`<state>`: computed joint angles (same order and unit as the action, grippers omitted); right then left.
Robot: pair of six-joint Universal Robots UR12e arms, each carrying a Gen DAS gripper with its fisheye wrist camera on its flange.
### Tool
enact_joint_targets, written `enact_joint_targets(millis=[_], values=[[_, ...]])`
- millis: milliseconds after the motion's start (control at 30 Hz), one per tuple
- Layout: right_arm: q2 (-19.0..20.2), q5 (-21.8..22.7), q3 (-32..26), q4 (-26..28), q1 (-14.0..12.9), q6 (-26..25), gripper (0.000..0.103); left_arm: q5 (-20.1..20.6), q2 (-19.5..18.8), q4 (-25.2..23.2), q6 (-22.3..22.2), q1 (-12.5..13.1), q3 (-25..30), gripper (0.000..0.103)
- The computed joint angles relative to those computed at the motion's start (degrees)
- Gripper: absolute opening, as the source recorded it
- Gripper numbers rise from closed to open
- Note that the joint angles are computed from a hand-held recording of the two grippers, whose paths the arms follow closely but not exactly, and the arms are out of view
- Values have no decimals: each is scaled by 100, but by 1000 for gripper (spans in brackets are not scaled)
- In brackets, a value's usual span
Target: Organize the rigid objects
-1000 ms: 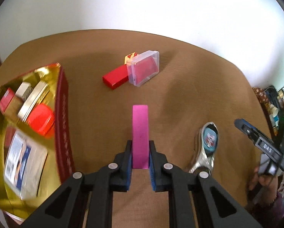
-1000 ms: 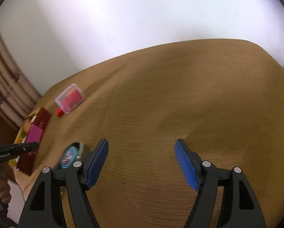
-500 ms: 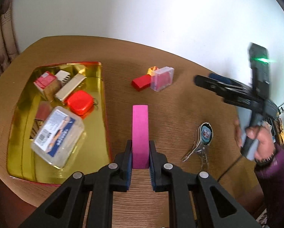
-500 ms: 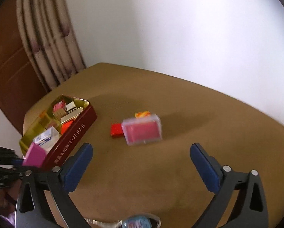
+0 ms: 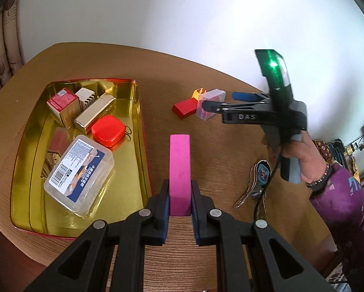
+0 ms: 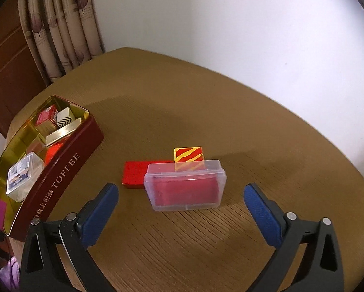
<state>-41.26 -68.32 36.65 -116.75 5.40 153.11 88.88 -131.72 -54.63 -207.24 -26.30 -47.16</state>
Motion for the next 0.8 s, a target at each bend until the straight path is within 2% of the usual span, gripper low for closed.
enact_joint_targets(millis=[133, 167, 200, 233, 333, 433, 733, 800], values=[[218, -90, -345, 283, 17, 2, 102, -7, 6, 23, 3, 12, 6, 15], [257, -109, -402, 328, 20, 13, 97, 17, 1, 10, -6, 13, 17, 15], [286, -79, -445, 388, 15, 29, 77, 24, -5, 15, -19, 17, 22, 15], [346, -3, -564, 570, 5, 31, 68, 18, 11, 48, -46, 24, -6, 15], [303, -9, -498, 583, 0, -12, 69, 70, 60, 68, -148, 43, -73, 15], [78, -33, -110, 338, -20, -104, 69, 166, 156, 152, -202, 63, -212, 15], [-821, 816, 1133, -516, -233, 218, 69, 647, 511, 324, -303, 115, -633, 15], [-986, 957, 1349, -732, -245, 256, 69, 578, 580, 314, -307, 126, -708, 15]])
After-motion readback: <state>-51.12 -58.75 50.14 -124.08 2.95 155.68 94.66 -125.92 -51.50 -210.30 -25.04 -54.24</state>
